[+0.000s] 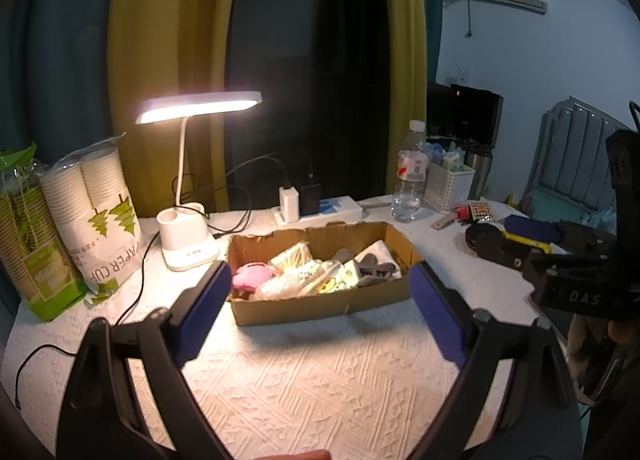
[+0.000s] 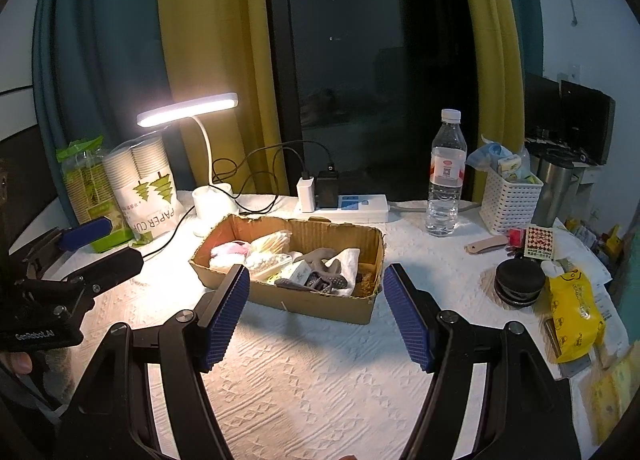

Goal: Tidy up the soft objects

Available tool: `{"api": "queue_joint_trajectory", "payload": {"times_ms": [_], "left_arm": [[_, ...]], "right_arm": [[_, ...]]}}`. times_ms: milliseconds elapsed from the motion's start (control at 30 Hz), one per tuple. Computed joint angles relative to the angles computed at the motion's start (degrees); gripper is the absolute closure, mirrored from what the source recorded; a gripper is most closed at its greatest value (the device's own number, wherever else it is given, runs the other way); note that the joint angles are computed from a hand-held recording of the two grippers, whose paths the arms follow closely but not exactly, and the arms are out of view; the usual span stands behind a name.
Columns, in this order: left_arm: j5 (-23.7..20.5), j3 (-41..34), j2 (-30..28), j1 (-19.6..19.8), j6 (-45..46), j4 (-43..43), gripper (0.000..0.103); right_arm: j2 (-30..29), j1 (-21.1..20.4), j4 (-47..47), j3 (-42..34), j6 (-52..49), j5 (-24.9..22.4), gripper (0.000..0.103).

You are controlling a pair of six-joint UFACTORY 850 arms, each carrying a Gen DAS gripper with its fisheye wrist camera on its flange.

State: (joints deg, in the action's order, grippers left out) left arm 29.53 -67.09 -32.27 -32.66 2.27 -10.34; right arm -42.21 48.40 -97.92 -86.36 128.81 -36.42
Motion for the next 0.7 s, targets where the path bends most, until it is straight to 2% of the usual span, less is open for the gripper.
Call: {"api": "queue_joint_trajectory", "payload": {"times_ms": [700], "left_arm": [[-0.21, -1.12, -1.05, 0.75, -2.3, 2.46, 0.012]], "right_arm": [[-0.27, -0.24, -0.13, -0.29, -0.14, 0.4, 0.03]]}}
